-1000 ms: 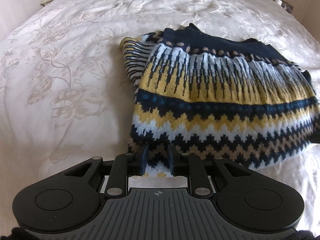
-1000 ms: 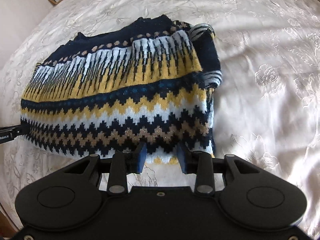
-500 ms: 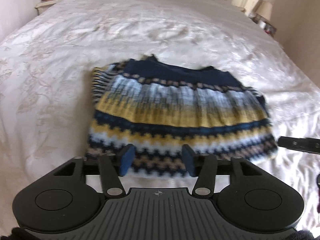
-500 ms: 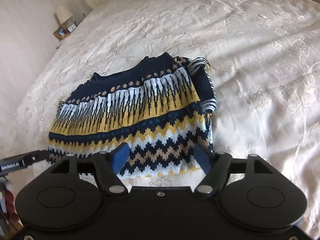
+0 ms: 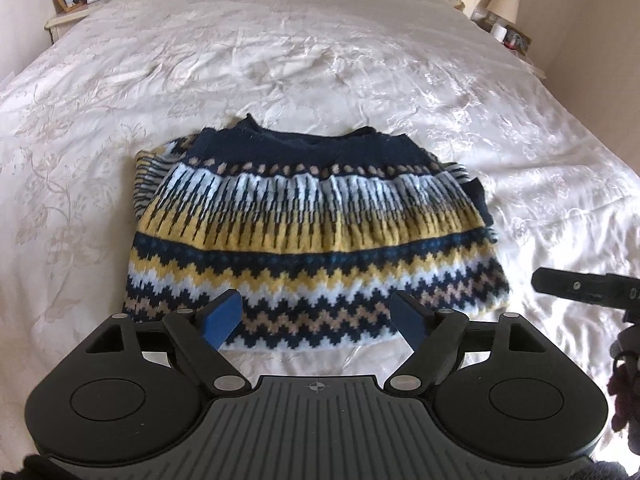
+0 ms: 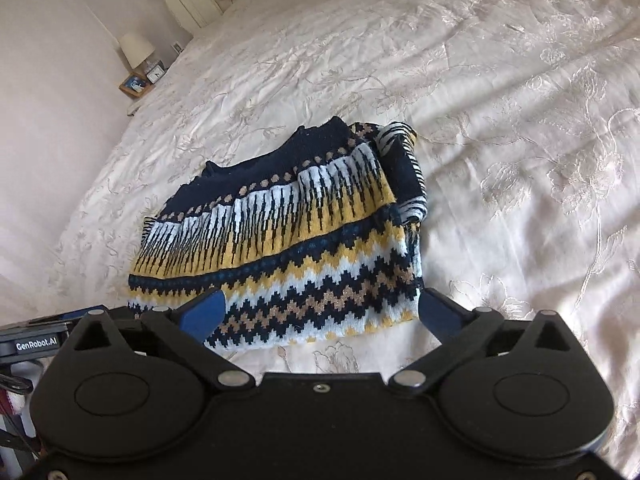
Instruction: Fold small clothes
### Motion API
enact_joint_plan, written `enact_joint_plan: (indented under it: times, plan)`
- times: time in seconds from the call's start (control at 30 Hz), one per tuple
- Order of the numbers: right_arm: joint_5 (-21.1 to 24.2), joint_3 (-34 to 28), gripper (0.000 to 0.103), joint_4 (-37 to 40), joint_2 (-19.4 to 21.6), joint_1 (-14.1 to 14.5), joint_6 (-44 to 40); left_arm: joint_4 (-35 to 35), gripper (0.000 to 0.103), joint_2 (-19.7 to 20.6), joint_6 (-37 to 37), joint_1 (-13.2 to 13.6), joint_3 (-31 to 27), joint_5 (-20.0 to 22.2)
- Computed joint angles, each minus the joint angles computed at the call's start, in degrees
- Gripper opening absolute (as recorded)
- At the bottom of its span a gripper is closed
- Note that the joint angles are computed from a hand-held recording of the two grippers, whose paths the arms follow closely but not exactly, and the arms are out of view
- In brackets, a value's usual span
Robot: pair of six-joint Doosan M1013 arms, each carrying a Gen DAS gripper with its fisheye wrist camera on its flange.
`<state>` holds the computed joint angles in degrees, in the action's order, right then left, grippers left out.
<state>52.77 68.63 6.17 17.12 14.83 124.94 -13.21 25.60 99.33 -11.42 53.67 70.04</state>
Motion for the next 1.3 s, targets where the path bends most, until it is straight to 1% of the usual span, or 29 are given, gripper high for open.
enact_joint_plan:
  times: [0.1,0.27,0.43,0.6,0.77,0.93,1.13,1.3]
  plan:
    - [0.48,0.07,0.103,-0.19,-0.08,-0.29,-0.14,1.05,0.081,0.06,-0.89,-0.78,-0.72,0.36]
    - [-0.77,1.23,0.103,1.48,-0.73,-1.21,-0.93,2.11,0.082,0.06,-2.48,-1.88,-1.44,0.94]
    - [-1.81,1.51,0.103,4.08,-0.62,-2.32,-3.71,3.34,0.082,0.74,-2.49,-2.68,-3.06,1.67]
    - [-3.19,0.92,0.103,5.60,0.11,-3.35,-4.70,4.29,0.082,3.15,-1.44,-3.04,-6.89,2.13]
    - [-2.88,-1.35,0.103,5.98,2.05,-4.08,-5.57,4.63,0.082,6.54,-0.63,-3.00,-11.71,3.02]
    - [-0.82,-4.57,0.103,5.77,4.75,-4.66,-4.51,4.56,0.082,11.14,-0.89,-2.72,-18.19,6.76]
    - [2.82,-8.68,0.103,6.74,8.34,-5.27,-5.09,5.06,0.082,17.38,-4.65,-2.33,-27.30,13.10]
    - [5.03,-11.42,0.103,9.03,10.90,-5.91,-7.59,6.01,0.082,22.60,-5.80,-2.28,-35.06,18.54]
